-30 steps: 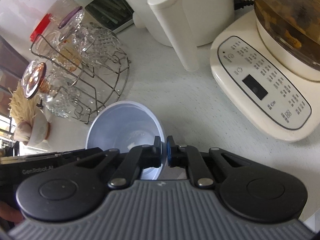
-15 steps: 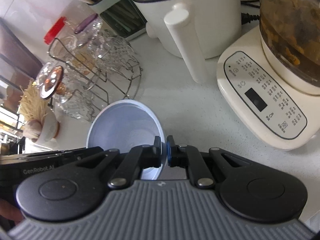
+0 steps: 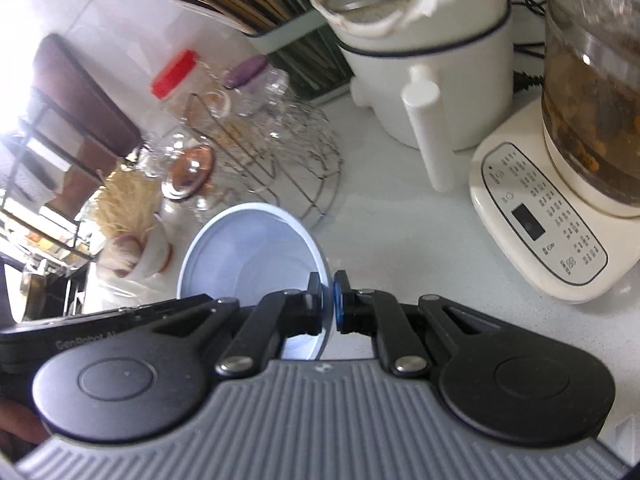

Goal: Organize plates and bowls
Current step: 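Lift the held blue bowl with both grippers, then carry the blue bowl with both grippers and lower it into the first blue bowl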

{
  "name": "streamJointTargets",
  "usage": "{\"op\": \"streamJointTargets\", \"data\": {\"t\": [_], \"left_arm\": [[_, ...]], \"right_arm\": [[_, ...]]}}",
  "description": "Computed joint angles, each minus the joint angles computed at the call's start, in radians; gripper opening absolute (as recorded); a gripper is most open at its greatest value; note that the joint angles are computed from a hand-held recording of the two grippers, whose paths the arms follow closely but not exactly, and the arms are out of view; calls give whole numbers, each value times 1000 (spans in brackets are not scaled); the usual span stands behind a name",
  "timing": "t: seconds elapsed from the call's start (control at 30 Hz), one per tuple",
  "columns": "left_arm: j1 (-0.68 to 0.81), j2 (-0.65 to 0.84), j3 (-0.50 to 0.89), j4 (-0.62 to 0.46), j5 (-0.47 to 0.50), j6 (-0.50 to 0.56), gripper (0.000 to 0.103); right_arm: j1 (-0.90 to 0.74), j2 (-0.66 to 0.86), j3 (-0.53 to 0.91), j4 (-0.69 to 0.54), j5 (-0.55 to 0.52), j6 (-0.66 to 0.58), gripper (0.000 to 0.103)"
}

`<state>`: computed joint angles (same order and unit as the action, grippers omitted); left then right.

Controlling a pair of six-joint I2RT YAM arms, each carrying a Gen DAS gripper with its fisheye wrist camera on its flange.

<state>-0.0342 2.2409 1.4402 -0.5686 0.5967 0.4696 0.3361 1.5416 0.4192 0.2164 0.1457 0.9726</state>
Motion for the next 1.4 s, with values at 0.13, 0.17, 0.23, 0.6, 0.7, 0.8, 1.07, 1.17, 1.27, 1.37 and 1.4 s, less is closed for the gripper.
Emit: {"op": "streamJointTargets", "data": {"t": [0.13,0.17,0.23,0.6,0.7,0.8,1.07,1.17,1.27,1.37,1.4], "left_arm": [[26,-62,-42,6,7,13,9],[35,-73,-45,0,8,18,9],[56,-93,-49,-16,14,34,9],[209,-97,59,-173,46,164,9],[250,-85,90,-194,45,189,9],[292,-53,137,-237,42,215,10],[364,58,225,-310,-4,253,10],[378,102,244,-323,-24,261,10],[389,135,255,-330,-35,270,10],[390,156,250,-322,-56,270,10],[390,159,244,-313,-62,268,10]], "right_arm": [[22,-39,18,-34,3,-5,9],[27,-43,25,-43,4,-7,9],[45,-53,41,-62,12,-5,9],[199,15,197,-133,95,64,9],[245,71,266,-158,119,94,9],[279,130,336,-189,128,99,10],[335,279,463,-247,88,145,11],[351,322,494,-271,67,168,11],[362,356,510,-278,54,180,11],[369,381,516,-284,42,195,11],[371,386,521,-289,40,197,11]]}}
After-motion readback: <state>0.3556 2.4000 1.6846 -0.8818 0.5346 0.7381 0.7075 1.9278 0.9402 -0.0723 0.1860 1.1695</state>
